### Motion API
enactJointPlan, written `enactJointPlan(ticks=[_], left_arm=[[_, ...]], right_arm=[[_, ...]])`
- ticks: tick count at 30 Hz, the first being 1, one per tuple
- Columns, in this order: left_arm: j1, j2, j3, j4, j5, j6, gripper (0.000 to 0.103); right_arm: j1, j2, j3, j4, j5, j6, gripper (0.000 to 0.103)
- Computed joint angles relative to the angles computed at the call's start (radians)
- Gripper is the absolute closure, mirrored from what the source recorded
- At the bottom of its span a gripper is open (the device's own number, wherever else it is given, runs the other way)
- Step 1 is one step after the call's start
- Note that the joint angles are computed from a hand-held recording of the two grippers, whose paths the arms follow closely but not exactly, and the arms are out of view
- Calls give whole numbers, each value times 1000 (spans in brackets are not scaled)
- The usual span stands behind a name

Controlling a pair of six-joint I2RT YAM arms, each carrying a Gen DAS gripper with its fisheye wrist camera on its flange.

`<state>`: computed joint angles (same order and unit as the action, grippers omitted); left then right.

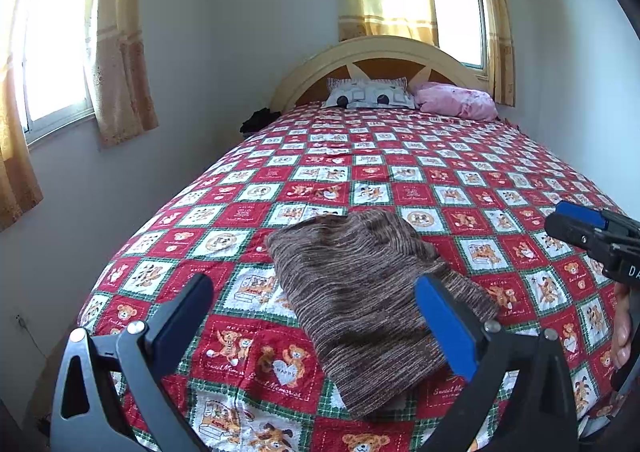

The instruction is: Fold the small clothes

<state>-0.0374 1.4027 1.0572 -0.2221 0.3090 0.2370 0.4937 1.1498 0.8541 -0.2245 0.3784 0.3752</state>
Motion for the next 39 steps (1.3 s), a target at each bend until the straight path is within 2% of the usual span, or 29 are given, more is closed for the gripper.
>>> enactJointPlan(ticks=[24,39], left_arm=[[-7,-5,0,-12,-11,-1,0],[-4,5,8,-14,-10,9,0]], right_arm=[[8,-16,-10,-12,8,24,44],[31,-46,-22,2,53,36,44]])
